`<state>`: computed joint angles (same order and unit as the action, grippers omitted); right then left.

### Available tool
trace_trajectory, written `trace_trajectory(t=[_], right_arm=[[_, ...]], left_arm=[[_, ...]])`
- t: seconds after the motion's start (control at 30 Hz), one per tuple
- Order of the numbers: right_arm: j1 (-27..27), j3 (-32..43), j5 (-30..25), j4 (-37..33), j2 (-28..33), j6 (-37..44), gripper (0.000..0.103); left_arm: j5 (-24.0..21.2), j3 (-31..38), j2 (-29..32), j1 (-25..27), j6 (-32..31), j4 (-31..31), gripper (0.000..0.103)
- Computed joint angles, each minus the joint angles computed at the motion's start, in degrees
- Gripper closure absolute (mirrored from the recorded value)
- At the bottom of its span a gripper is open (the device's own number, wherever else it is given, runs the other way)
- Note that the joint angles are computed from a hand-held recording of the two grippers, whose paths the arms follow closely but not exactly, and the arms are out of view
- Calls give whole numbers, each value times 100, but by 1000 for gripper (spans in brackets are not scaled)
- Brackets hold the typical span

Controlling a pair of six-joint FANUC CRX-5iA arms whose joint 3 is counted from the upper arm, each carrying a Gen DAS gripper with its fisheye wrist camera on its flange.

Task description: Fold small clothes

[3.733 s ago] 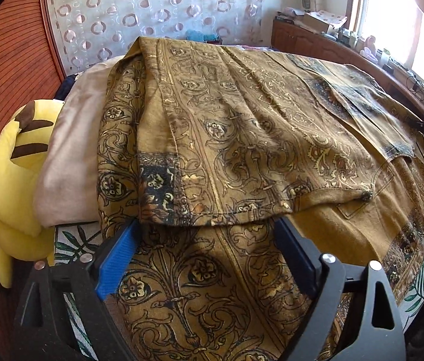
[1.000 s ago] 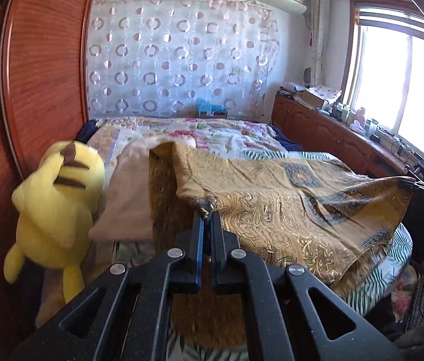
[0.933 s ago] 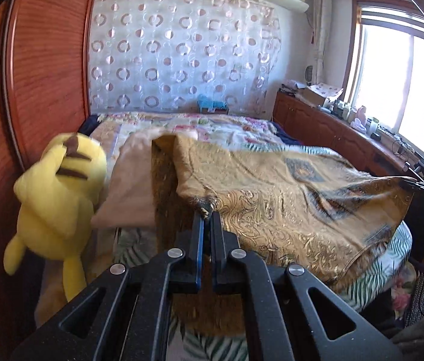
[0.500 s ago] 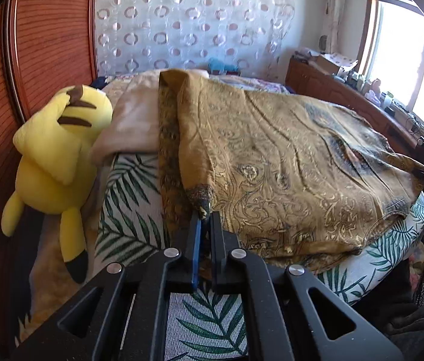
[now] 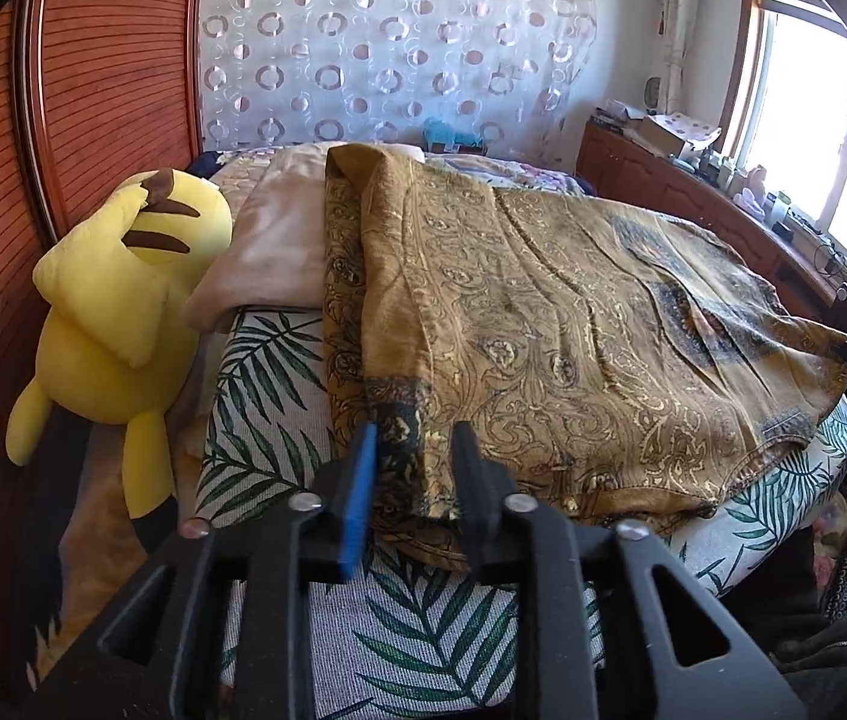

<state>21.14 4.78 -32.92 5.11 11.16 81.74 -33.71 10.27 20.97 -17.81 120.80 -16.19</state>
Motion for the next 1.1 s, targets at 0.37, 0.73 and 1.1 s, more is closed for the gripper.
trace_trajectory(t=[0.37,0.73,1.1], right_arm=[[290,-458,546,410,-351,-360,61],[644,84,224,-425,47,729,49],[848,656,-50,-120,991,628,49]], left_arm=[[-229,242,159,-55,38,-134,24],[-460,379,386,-15,16,-10,24],[-334,266,385,33,111,24,24]])
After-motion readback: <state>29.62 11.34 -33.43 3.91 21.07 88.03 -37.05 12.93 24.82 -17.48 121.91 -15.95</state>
